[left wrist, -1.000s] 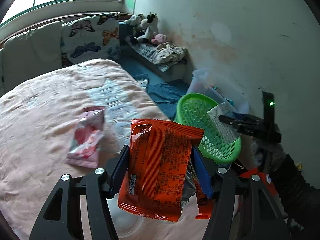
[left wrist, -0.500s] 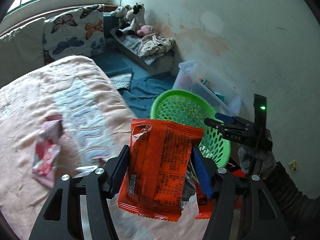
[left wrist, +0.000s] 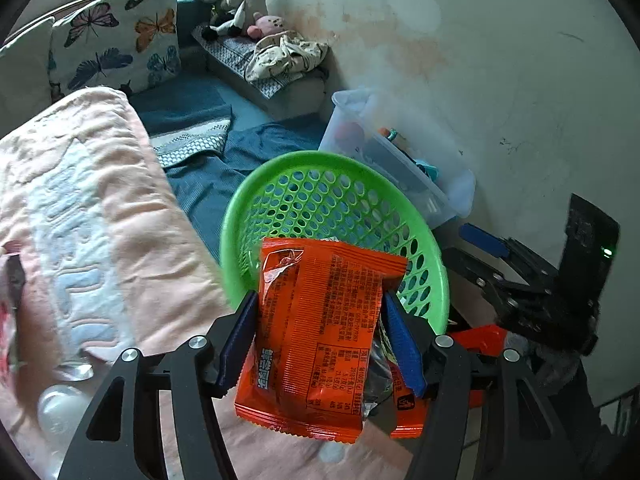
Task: Collect trash
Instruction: 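Carry the carton and orange wrapper over the green basket and release both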
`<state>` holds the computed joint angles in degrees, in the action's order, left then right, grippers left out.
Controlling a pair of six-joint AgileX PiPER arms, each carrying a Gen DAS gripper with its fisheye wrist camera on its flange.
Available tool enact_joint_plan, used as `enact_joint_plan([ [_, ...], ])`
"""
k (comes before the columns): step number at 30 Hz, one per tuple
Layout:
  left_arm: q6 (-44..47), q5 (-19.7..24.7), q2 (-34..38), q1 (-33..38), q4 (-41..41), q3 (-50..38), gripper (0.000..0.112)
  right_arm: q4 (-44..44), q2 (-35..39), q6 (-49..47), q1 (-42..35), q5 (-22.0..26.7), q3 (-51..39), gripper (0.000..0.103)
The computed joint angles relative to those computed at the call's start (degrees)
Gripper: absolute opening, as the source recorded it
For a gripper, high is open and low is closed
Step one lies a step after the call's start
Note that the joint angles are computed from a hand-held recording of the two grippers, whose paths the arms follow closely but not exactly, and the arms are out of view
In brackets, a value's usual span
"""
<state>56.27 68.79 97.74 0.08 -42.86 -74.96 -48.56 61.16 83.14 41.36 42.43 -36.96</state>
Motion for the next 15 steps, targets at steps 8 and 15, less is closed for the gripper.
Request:
enact_joint_plan([
  [8, -1.92, -3.52, 0.51, -3.5, 0.29, 2.22, 0.073, -0.74, -2.3, 2.51, 1.81, 1.43, 1.41, 0.073],
  [15, -0.37, -3.59, -0.57, -3.01, -1.19, 3.93, 0.081, -1.37, -2.98, 4.67, 3.51, 2.0, 2.05, 0.073],
])
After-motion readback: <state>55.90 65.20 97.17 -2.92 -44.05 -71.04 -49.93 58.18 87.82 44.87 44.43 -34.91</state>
